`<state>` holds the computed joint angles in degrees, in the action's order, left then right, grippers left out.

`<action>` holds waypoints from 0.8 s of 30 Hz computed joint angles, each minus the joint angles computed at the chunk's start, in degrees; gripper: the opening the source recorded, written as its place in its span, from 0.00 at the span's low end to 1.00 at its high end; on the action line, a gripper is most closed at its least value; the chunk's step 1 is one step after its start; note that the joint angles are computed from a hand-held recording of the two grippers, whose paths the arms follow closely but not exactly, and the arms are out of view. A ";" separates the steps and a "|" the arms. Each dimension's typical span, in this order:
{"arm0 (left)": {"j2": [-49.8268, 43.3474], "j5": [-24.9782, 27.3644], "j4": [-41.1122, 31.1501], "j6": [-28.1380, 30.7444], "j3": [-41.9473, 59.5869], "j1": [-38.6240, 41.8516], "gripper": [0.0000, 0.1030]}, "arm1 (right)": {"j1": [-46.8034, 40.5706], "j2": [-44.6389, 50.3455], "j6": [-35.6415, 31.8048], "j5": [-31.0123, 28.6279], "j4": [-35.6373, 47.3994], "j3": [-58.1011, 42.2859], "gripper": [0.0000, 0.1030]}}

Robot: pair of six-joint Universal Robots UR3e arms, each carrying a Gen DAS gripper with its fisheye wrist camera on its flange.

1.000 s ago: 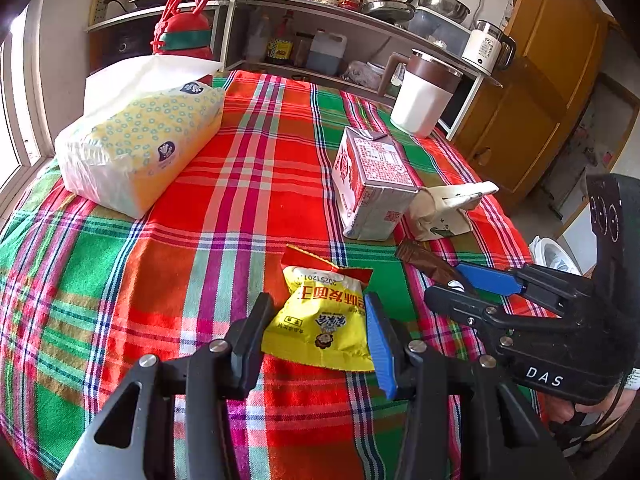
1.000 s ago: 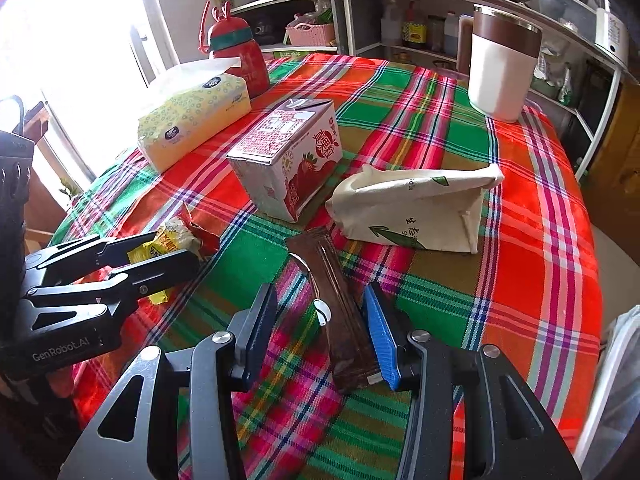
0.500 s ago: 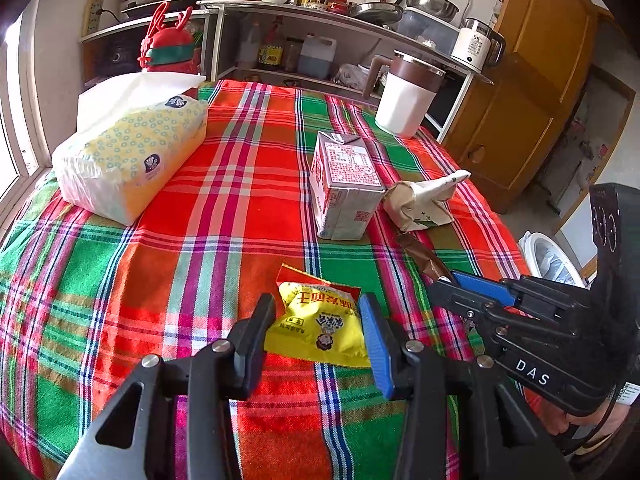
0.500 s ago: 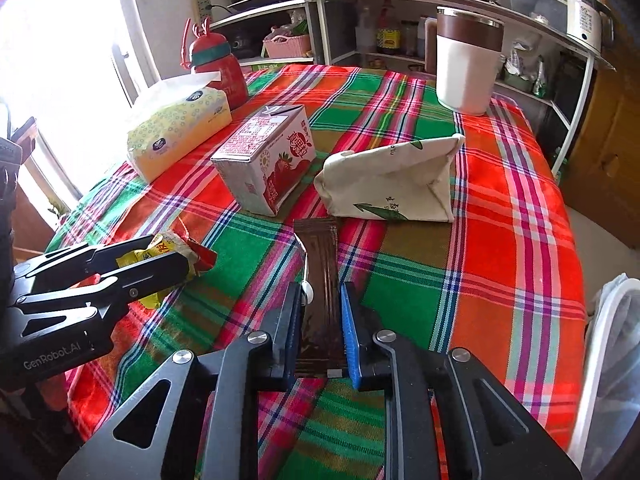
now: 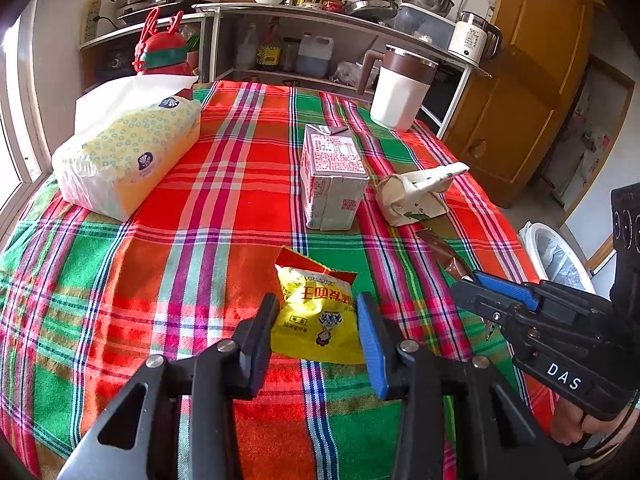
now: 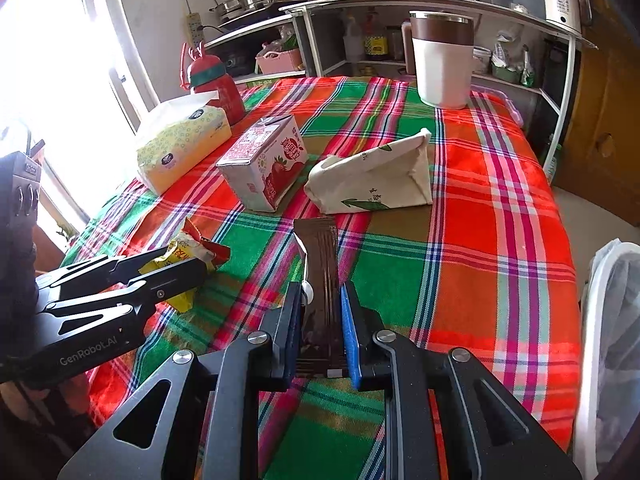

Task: Collect trash
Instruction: 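Grasp the yellow snack bag with the left tool while the right tool holds the strip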

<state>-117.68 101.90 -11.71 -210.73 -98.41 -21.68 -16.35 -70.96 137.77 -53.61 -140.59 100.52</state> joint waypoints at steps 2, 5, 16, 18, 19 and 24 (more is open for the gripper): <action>-0.06 0.71 -0.29 0.17 0.67 -0.70 0.39 | -0.84 -0.71 -0.11 0.87 0.15 0.54 0.20; -0.43 1.14 -0.83 0.40 1.43 -1.33 0.38 | -1.88 -1.60 -0.07 1.77 0.22 1.35 0.20; -2.58 1.60 -4.01 -1.38 3.74 -0.64 0.48 | -3.19 -2.20 -0.46 2.68 0.77 2.31 0.20; -3.45 3.19 -5.51 -1.23 5.49 -1.19 0.48 | -3.37 -2.45 -0.56 2.93 0.83 2.51 0.20; -3.71 3.40 -5.61 -1.09 5.83 -1.25 0.47 | -3.45 -2.55 -0.62 3.06 0.99 2.55 0.20; -3.62 3.41 -5.69 -1.32 6.04 -1.40 0.36 | -4.46 -3.58 -1.40 3.94 1.50 3.36 0.20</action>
